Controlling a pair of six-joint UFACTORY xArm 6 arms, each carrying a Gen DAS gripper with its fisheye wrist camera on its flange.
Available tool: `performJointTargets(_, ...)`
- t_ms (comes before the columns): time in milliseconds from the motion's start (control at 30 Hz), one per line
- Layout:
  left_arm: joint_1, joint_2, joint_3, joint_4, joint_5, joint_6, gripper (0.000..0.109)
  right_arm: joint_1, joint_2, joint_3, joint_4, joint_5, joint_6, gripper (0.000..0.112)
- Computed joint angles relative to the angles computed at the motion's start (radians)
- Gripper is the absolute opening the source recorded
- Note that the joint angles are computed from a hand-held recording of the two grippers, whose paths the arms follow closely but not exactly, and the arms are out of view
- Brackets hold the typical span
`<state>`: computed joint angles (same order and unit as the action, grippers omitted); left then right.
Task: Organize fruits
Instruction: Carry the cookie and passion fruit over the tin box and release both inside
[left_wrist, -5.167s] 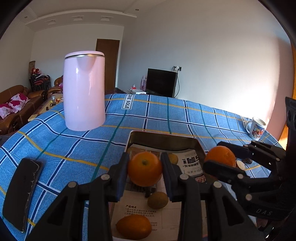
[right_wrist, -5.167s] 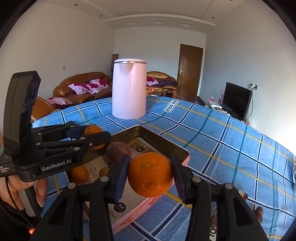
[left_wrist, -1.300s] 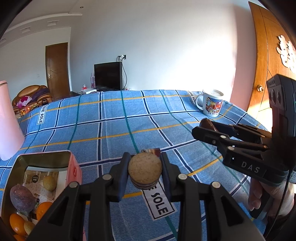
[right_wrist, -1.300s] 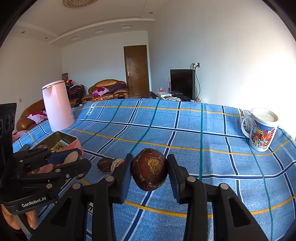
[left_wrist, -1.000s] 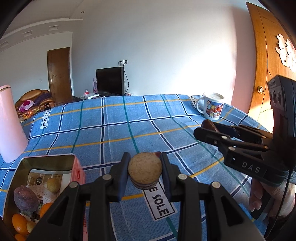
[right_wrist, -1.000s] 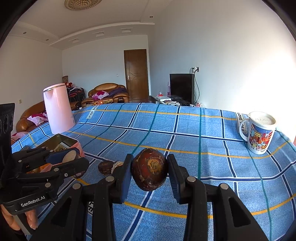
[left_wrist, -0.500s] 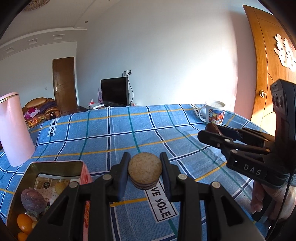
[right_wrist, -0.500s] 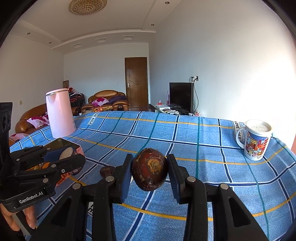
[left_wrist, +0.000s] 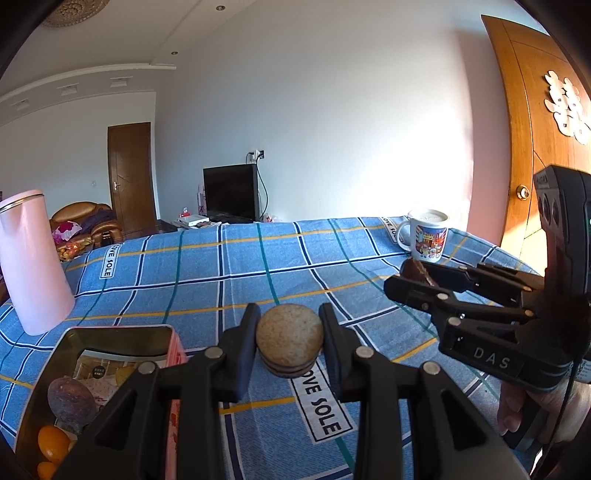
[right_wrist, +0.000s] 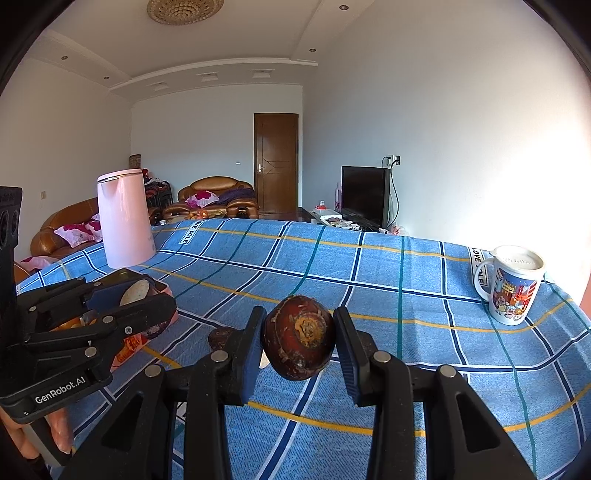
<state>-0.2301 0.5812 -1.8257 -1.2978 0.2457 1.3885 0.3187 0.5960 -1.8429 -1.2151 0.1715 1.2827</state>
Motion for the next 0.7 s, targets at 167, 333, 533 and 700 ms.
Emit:
performJointTargets(167, 0.017, -0.031, 0.037, -0.038, 0.008, 0.037, 0.034, 0.016, 0.023, -0.02, 0.118, 0.0, -0.119, 0.039)
performJointTargets(333, 0.06, -0.055, 0.057, -0.005, 0.022, -0.017, 0.034, 0.056, 0.088, -0.091, 0.366, -0.016, -0.356, 0.039)
performJointTargets(533, 0.134, -0.056, 0.055, 0.106, 0.033, -0.169, 0.034, 0.137, 0.223, -0.29, 0.769, 0.021, -0.774, 0.039)
performJointTargets(700, 0.189, -0.064, 0.079, 0.143, 0.036, -0.212, 0.034, 0.2, 0.357, -0.517, 1.009, 0.119, -1.038, 0.039)
